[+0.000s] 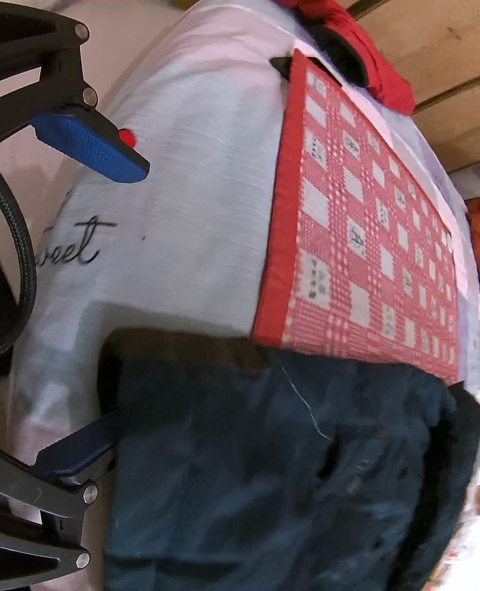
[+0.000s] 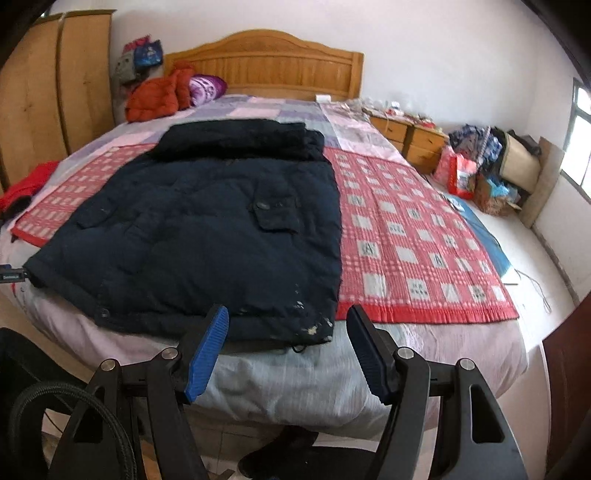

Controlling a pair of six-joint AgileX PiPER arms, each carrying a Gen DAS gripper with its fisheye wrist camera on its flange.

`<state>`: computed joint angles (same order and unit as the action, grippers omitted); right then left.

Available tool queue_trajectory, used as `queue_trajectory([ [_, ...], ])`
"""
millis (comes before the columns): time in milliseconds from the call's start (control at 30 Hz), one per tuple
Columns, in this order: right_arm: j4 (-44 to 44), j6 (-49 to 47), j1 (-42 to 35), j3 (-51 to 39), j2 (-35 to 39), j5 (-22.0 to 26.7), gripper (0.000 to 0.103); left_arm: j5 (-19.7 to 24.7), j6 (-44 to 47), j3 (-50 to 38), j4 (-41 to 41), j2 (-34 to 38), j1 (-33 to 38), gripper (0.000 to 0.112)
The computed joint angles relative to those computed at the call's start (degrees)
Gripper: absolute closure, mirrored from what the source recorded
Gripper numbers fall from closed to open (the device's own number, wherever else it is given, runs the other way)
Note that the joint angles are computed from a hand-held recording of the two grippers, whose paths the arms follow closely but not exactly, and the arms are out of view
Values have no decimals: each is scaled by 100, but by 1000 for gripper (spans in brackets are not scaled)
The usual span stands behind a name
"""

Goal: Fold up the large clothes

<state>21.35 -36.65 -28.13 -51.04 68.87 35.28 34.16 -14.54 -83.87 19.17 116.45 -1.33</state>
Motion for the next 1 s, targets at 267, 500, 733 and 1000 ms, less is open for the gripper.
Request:
queue_trajectory([
  [267, -435, 606, 93, 3, 296, -168, 33, -191, 675, -167, -695, 51, 219, 42],
  [500, -1728, 1860, 645, 127, 883, -555, 33, 312, 1180, -1036, -935, 692, -118, 94],
  [733, -2486, 2474, 323, -35, 1525, -729, 33, 216, 1297, -976, -1357, 542, 3, 94],
  [1000, -2709, 2398, 351, -244, 2214, -1254, 33, 327, 1249, -1175, -1496, 639, 45, 94],
])
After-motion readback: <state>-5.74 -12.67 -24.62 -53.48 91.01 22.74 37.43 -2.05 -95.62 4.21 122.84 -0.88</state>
